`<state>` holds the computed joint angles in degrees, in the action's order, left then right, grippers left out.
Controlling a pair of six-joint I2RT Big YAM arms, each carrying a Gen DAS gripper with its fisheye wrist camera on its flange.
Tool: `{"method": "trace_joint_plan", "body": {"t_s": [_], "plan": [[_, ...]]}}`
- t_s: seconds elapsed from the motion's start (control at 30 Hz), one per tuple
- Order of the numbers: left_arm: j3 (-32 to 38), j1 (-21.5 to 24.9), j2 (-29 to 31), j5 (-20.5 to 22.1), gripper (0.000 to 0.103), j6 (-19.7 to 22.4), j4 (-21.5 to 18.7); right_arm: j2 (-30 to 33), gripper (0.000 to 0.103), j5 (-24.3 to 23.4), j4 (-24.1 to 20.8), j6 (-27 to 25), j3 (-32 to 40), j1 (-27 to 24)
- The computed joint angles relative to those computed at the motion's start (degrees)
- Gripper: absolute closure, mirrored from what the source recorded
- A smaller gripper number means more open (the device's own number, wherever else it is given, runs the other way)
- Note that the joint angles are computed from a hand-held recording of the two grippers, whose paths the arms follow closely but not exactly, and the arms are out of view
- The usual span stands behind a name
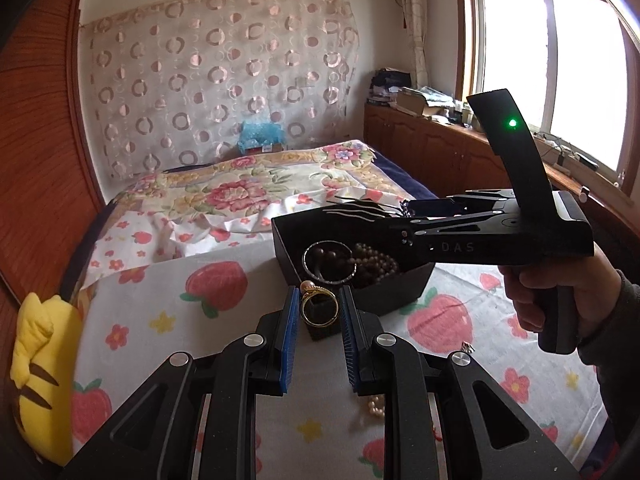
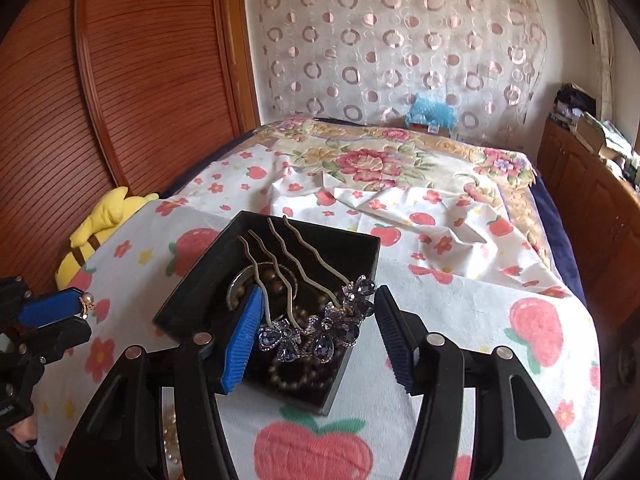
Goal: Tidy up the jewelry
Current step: 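Open both tools over the black box to drop the ring and hair clips, then grasp the pearl necklace with the left tool while the right grasps the green-stone chain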
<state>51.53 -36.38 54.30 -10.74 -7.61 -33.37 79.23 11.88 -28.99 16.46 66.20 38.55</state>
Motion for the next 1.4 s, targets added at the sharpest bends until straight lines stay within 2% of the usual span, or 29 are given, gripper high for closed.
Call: {"method": "trace_joint_plan", "body": {"t_s": [0.23, 0.43, 0.83, 1.0, 1.07, 1.13, 1.23, 1.33, 1.4], "plan": [[1.95, 1.13, 2.88, 0.74, 0.084, 0.18, 0.04, 0.88, 0.042, -1.86, 1.59, -1.29, 0.55, -0.09], [3.05, 1.53, 4.65, 1.17, 0.084, 0.33, 0.55, -0.8, 0.041, -3.21, 2.49, -0.84, -0.99, -0.3], [7.77, 0.46, 11.82, 0.34, 0.084, 0.64, 2.02, -8.4, 0.041, -0.75, 2.57, 0.09, -8.28, -0.02], [9.1, 0.23, 13.28, 0.04, 0.084, 0.82, 2.09, -9.53, 0.041, -0.17, 2.81, 0.08, -10.53, -0.35], [9.35, 0.12, 13.4, 0.03, 0.078, 0.56, 1.88, -9.74, 0.041, 0.05, 2.82, 0.55, -11.23, -0.3], [9.43, -0.13, 13.29, -0.45, 0.058, 0.45, 1.65, -10.16, 0.041, 0.0, 3.17, 0.85, -12.06, -0.22], [8.57, -0.4, 12.23, -0.32, 0.055, 0.06, 1.42, -10.92, 0.041, 0.54, 3.64, 1.15, -13.32, 0.58], [7.53, -0.57, 11.02, -0.08, 0.043, -0.09, 1.41, -11.69, 0.041, 0.94, 3.44, 1.62, -14.4, 1.88], [6.32, -0.76, 9.8, -0.13, 0.04, 0.1, 1.26, -11.99, 0.041, 1.16, 3.1, 1.51, -14.84, 2.6]]}}
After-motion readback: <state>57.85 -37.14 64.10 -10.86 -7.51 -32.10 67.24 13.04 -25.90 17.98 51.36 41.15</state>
